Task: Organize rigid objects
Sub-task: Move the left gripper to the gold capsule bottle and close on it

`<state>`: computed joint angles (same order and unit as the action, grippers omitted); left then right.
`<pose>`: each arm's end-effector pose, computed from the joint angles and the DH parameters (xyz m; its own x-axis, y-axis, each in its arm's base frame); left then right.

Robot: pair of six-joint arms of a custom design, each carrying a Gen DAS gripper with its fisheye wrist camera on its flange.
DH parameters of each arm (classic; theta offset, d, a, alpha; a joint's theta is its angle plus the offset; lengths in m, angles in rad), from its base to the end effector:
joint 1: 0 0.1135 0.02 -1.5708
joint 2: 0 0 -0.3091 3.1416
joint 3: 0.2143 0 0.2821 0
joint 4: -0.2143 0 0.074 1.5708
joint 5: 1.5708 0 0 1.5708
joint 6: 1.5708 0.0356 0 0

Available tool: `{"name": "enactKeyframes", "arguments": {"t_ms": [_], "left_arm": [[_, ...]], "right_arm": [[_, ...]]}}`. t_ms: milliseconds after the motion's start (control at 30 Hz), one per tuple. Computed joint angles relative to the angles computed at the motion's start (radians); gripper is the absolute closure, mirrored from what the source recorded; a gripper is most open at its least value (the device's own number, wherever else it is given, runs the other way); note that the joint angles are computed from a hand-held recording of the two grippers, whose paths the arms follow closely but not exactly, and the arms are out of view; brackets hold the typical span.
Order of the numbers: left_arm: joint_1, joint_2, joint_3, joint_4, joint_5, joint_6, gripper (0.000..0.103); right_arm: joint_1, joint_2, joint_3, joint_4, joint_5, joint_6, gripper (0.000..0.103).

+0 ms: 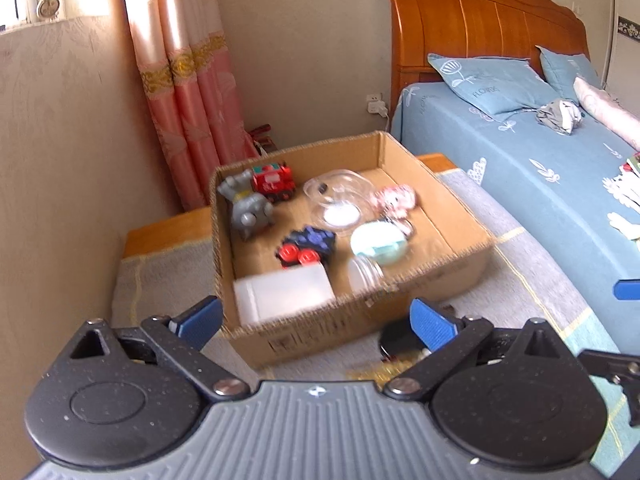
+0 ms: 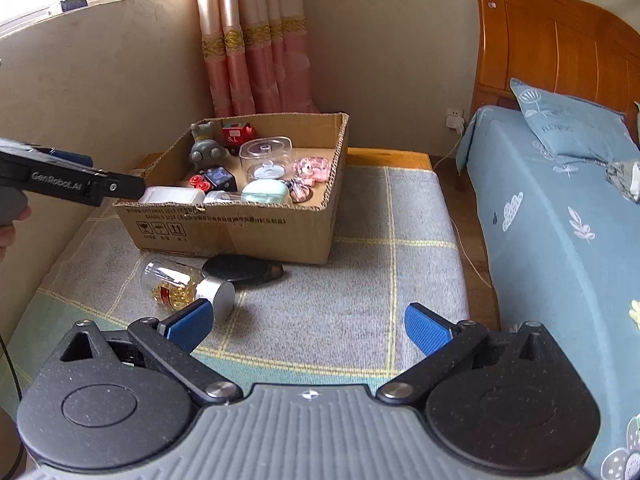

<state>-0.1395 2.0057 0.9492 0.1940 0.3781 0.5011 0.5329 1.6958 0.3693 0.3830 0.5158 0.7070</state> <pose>0.4019 -0.0697 0.1020 -0.4833 0.5187 -0.7052 0.6832 0.7272 0.0666 0.2200 0.1094 0.0823 -0.6553 0.2695 -0.7057 0.3066 0.9487 0.0776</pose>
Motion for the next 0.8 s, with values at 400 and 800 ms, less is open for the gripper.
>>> {"name": "enactKeyframes", "arguments": {"t_ms": [400,800], "left_arm": [[-0.008,0.140,-0.147,0.169,0.002,-0.027,0.003],[-0.070,0.258,-0.197,0.357,-0.053,-0.092,0.001]], "right_arm": [[0.012,0.239,-0.027,0.157,-0.055,0.096,0.000],[-0.008,0.366,0.005,0.191,-0.094,0.046,0.000]]}}
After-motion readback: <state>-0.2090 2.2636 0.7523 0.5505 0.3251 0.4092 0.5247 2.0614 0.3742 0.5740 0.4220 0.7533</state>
